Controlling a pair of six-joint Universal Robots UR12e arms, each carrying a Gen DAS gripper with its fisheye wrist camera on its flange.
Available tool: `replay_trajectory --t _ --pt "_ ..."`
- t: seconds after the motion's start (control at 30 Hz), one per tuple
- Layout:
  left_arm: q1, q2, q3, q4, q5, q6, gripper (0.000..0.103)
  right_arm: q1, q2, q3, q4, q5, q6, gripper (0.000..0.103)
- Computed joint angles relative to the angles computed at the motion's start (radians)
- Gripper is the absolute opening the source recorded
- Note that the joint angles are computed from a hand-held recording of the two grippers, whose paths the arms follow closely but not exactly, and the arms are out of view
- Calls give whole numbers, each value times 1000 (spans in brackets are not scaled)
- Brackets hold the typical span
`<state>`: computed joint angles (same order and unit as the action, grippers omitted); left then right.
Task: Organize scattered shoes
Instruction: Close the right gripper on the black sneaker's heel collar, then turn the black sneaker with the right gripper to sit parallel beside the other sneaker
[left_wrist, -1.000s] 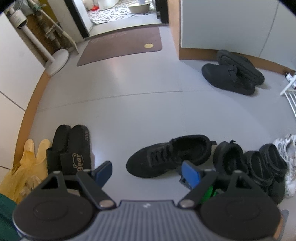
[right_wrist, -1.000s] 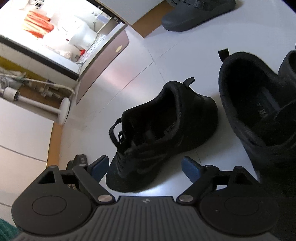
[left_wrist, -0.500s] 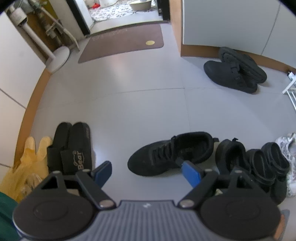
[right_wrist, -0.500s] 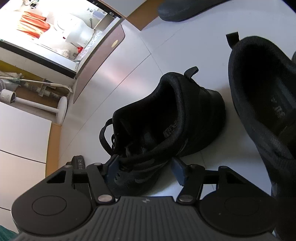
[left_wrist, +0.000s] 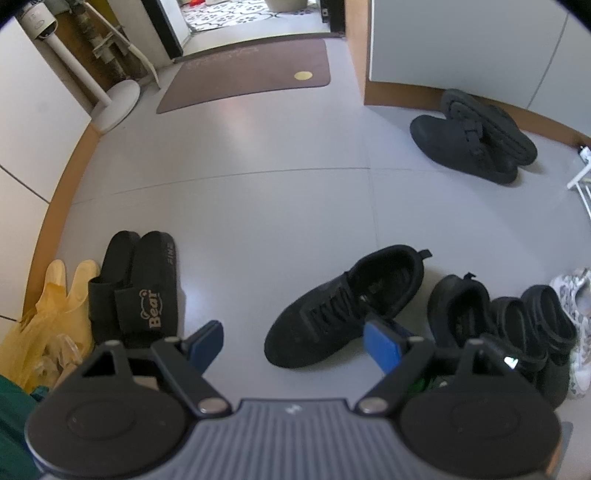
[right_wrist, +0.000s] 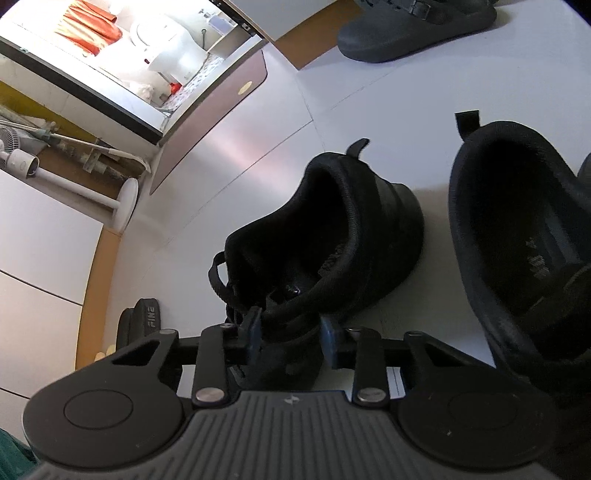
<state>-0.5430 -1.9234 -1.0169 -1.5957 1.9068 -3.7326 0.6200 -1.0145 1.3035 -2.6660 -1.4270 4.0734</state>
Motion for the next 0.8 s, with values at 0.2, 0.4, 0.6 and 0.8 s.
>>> replay_trajectory --t 0.2,0.4,0.6,0.8 --pt "-7 -5 6 11 -12 11 85 5 -13 0 22 -43 -29 34" --pt "-5 0 -1 20 -22 11 85 1 17 -54 95 -14 -59 55" --pt "1 4 -2 36 -31 -22 84 3 14 -34 78 -26 -32 48" --pt "-11 -13 16 14 -21 -4 84 5 6 -35 110 -32 -72 41"
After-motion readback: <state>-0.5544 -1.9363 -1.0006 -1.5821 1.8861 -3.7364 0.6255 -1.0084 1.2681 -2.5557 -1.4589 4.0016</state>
